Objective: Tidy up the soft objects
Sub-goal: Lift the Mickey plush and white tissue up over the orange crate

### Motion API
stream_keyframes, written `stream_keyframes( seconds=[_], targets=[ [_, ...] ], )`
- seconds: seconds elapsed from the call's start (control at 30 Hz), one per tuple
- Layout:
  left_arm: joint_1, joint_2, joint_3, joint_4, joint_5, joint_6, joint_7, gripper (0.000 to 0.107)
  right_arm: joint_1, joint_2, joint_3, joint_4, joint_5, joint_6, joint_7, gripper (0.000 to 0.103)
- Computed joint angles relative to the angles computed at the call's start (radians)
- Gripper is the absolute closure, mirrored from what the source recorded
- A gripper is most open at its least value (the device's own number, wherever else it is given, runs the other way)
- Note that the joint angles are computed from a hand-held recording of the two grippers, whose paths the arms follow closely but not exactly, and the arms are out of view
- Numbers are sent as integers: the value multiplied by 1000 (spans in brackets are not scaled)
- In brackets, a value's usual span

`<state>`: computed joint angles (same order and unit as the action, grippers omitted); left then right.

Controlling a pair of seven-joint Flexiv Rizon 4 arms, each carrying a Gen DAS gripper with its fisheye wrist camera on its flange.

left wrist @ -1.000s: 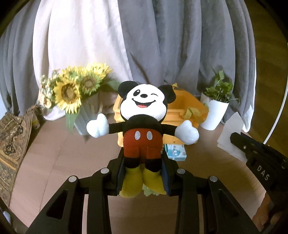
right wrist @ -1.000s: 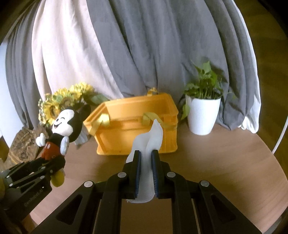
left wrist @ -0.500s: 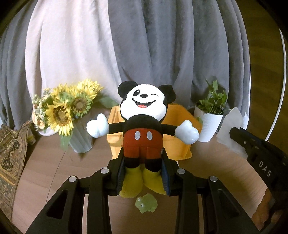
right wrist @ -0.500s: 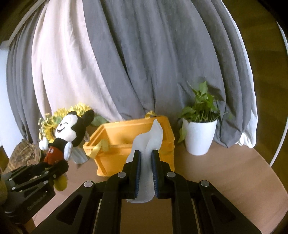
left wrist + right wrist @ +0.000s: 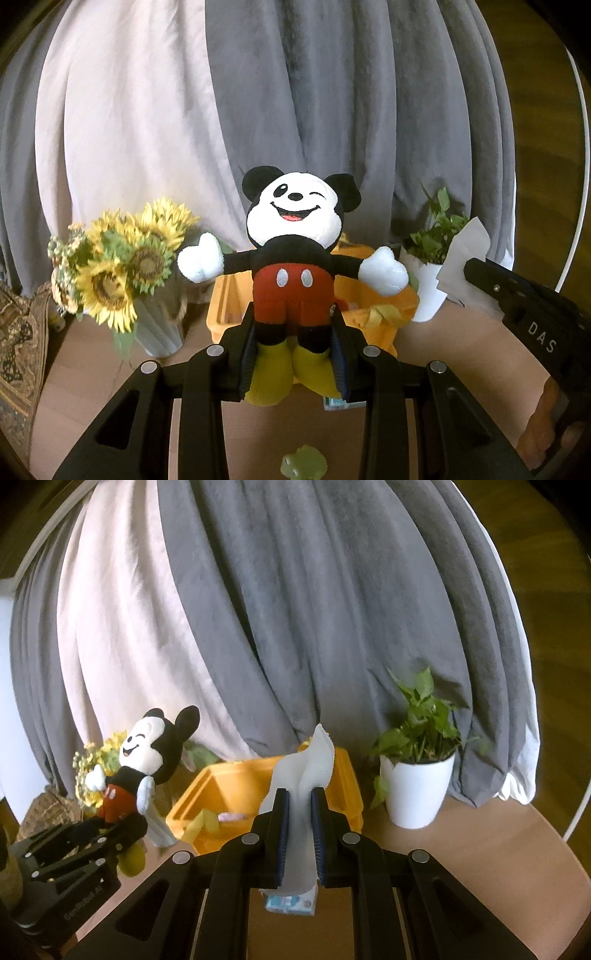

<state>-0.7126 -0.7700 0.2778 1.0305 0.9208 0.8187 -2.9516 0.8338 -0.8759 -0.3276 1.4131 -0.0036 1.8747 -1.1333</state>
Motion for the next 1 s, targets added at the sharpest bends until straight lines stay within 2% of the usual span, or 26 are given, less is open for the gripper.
stream_keyframes(
  seconds=[0.27,0.7,0.87,1.0],
  targets=[
    [42,-34,5,-56,-4,26,68,73,-56,-71,30,-155,-55,-41,32,89],
    [130,-125,18,-158,-95,104,232,73,-162,-224,122,-456,-225,-189,141,89],
    [173,-173,18,-205,-145,150,330,73,-210,-317,199,-633,-303,-277,157,89],
    [210,-216,12,-247,-203,179,420,73,-242,-398,295,-785,-344,-370,112,89]
  ],
)
